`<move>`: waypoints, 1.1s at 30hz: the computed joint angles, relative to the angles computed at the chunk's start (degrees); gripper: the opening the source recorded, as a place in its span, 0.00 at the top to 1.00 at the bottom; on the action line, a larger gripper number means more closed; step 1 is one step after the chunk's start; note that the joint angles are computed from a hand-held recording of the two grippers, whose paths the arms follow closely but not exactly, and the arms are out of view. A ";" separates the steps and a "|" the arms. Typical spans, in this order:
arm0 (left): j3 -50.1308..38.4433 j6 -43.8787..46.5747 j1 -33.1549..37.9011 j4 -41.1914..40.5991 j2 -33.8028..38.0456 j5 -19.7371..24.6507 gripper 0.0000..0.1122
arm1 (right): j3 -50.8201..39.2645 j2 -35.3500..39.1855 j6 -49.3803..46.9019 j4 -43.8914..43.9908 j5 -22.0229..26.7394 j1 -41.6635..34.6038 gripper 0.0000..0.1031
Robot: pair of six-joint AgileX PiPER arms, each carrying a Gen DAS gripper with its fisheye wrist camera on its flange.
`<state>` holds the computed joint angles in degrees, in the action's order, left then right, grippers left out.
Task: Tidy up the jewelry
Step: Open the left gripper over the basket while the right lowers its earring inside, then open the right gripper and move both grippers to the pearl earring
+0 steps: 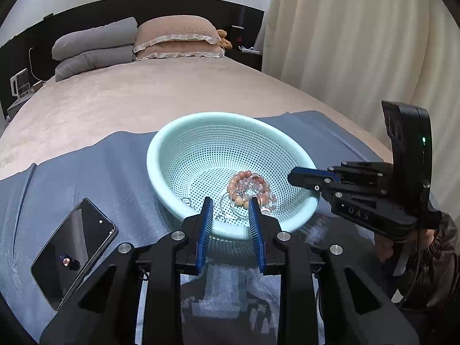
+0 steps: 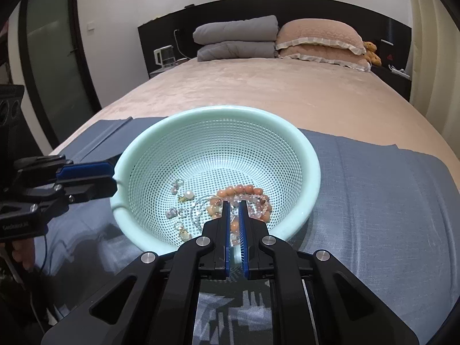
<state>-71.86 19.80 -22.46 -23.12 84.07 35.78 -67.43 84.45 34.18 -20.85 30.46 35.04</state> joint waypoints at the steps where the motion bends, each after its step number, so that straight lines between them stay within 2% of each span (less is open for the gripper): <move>1: 0.80 0.36 -0.28 -0.01 -0.61 0.08 0.74 | 0.34 -0.44 0.46 -0.57 0.01 -0.06 0.93; 9: 6.84 6.21 0.18 -4.41 -3.67 1.42 0.67 | 5.94 -6.22 1.34 0.13 -1.86 -1.73 0.93; 17: 7.72 9.69 -2.53 -6.62 0.66 1.66 0.67 | 9.95 -9.53 3.26 0.18 -1.39 -3.52 0.92; 19: 7.42 10.27 -3.15 -6.89 1.83 1.65 0.67 | 11.08 -9.99 -0.42 4.47 -1.99 -4.80 0.92; 22: 7.53 11.98 -3.76 -8.08 3.22 1.63 0.67 | 13.52 -9.75 -11.95 16.51 -4.66 -6.42 0.92; 28: 6.11 11.85 -4.48 -7.71 7.09 2.19 0.67 | 14.51 -5.37 -20.83 25.56 -4.64 -2.94 0.92; 30: 6.54 12.12 -4.28 -8.04 7.34 1.82 0.71 | 14.44 -3.88 -22.40 26.68 -4.84 -0.82 0.92; 32: 6.65 13.18 -3.51 -9.41 7.60 1.97 0.74 | 14.09 -2.84 -22.65 26.62 -5.72 0.65 0.83; 33: 6.94 13.95 -3.00 -10.37 7.48 2.18 0.76 | 13.73 -2.49 -25.14 28.89 -6.09 0.54 0.73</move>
